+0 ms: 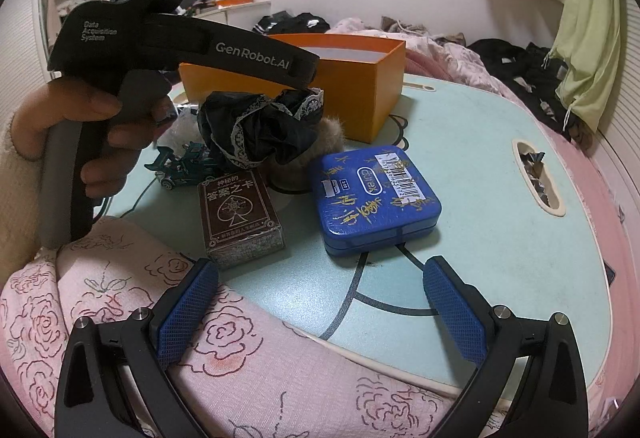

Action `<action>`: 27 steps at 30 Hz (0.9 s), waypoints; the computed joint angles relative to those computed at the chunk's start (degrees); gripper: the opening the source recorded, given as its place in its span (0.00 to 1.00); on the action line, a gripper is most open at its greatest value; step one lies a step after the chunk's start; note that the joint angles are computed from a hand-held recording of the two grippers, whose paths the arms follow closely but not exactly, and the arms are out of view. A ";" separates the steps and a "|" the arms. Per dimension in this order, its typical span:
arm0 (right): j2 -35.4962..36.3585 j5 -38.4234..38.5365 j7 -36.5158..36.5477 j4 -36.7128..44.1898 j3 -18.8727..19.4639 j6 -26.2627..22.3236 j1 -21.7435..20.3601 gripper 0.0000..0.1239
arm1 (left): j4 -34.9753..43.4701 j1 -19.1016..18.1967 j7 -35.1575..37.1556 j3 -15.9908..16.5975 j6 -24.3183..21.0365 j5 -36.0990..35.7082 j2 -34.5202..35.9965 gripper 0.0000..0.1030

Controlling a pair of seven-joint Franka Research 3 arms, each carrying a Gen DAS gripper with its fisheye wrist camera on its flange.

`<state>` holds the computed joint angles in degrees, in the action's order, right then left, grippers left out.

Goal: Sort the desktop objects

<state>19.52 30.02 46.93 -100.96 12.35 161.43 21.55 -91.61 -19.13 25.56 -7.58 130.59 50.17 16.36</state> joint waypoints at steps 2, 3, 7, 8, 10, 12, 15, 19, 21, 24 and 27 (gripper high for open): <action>0.01 0.01 -0.03 -0.03 -0.01 0.04 0.02 0.83 | 0.54 0.00 0.32 0.02 -0.08 -0.11 0.43 1.00; 0.03 -0.03 -0.01 0.00 -0.03 0.04 0.04 0.83 | 0.83 -0.05 0.56 0.04 -0.33 -0.21 0.63 1.00; 0.08 0.04 -0.03 0.04 0.00 0.07 0.04 0.83 | -3.11 0.62 -1.32 -0.18 4.33 -0.64 -2.64 1.00; 0.05 0.05 -0.04 -0.03 0.00 0.11 0.04 0.83 | -5.61 1.06 -2.43 -0.35 7.05 -0.43 -4.72 1.00; 0.06 0.09 -0.06 -0.04 0.02 0.15 0.03 0.83 | -10.60 1.97 -4.17 -0.86 11.21 -0.16 -8.83 1.00; 0.10 0.13 -0.11 0.01 0.04 0.14 0.01 0.83 | -16.28 3.40 -5.72 -1.55 15.63 -0.89 -13.21 1.00; 0.12 0.12 -0.11 0.00 0.04 0.17 0.02 0.83 | -25.06 5.70 -6.44 -2.56 21.81 -3.69 -19.21 1.00; 0.18 0.05 -0.08 0.04 0.02 0.20 0.05 0.83 | -33.20 8.20 -9.72 -4.78 22.29 -4.32 -24.79 1.00; 0.17 0.11 -0.13 0.01 0.06 0.20 0.01 0.83 | -36.43 9.36 -11.98 -5.51 23.60 -4.32 -26.73 1.00; 0.18 0.13 -0.11 0.00 0.07 0.25 0.03 0.83 | -39.41 9.78 -8.02 -4.89 27.54 -9.07 -27.22 1.00; 0.26 0.16 -0.19 0.08 0.08 0.25 -0.02 0.83 | -37.75 10.31 -6.51 -6.76 21.33 -9.35 -25.39 1.00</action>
<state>19.78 30.18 46.74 -100.88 12.43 161.68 21.53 -129.36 -8.82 19.05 -14.34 151.92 40.82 -9.03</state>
